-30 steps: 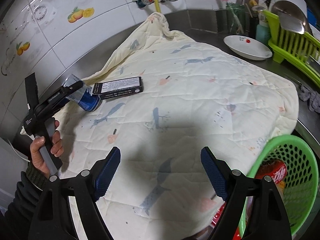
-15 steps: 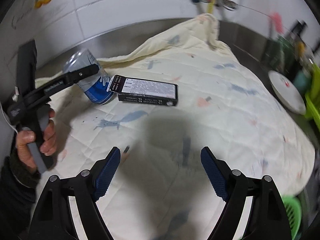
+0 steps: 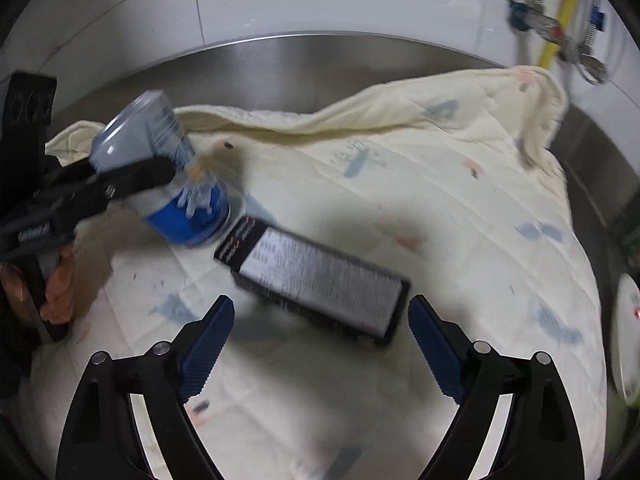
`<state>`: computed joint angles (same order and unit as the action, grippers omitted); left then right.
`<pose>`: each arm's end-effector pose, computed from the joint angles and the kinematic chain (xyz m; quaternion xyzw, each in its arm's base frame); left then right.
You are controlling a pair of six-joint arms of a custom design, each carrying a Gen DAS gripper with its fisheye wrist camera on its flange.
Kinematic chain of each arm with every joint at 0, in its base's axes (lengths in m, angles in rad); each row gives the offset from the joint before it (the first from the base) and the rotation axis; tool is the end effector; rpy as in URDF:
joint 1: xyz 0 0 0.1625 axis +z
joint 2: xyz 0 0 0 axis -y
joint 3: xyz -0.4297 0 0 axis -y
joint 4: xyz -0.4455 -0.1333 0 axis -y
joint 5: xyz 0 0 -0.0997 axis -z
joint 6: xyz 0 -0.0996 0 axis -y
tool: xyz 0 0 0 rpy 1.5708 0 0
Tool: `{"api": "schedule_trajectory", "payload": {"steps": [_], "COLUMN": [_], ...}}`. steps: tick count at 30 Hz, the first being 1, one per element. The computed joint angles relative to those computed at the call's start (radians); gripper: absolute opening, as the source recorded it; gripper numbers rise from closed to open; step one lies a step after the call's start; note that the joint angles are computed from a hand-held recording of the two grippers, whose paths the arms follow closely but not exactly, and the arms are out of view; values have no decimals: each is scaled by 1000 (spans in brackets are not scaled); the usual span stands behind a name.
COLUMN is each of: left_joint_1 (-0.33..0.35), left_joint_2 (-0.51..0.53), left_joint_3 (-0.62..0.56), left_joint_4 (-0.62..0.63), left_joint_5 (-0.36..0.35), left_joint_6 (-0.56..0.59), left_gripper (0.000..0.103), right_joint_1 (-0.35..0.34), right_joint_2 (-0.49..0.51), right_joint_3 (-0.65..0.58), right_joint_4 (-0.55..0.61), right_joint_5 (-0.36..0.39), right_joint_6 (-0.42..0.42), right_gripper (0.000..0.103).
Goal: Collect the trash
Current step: 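Grasp the black printed box with the right tool while the left tool holds the can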
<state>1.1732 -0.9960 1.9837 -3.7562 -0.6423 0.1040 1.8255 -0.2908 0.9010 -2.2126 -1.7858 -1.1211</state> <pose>-0.0246 -0.6088 0.2224 -0.0612 0.7781 -0.5527 0.2921 0.3300 -0.8229 -0.0637 0.6299 -0.7691 -0.0308 0.1040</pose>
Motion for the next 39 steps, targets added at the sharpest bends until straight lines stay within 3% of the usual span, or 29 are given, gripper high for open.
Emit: {"api": "schedule_trajectory", "payload": {"steps": [8, 16, 26, 33, 39], "left_joint_1": [-7, 6, 1, 4, 2], "left_joint_2": [1, -18, -16, -25, -24], "left_joint_3": [6, 24, 27, 37, 35], "left_joint_4": [-4, -3, -20, -18, -12], "left_joint_5": [11, -26, -13, -25, -22], "left_joint_6": [21, -33, -32, -51, -47], "left_gripper": [66, 66, 66, 66, 66], "right_joint_1": [10, 21, 20, 28, 27], "right_joint_2": [125, 139, 80, 111, 114], "right_joint_3": [-198, -180, -107, -125, -133], "right_joint_4": [186, 150, 196, 176, 154], "right_joint_5": [3, -83, -87, -88, -74], "right_joint_6": [-79, -144, -67, -17, 36], "right_gripper": [87, 90, 80, 77, 56]}}
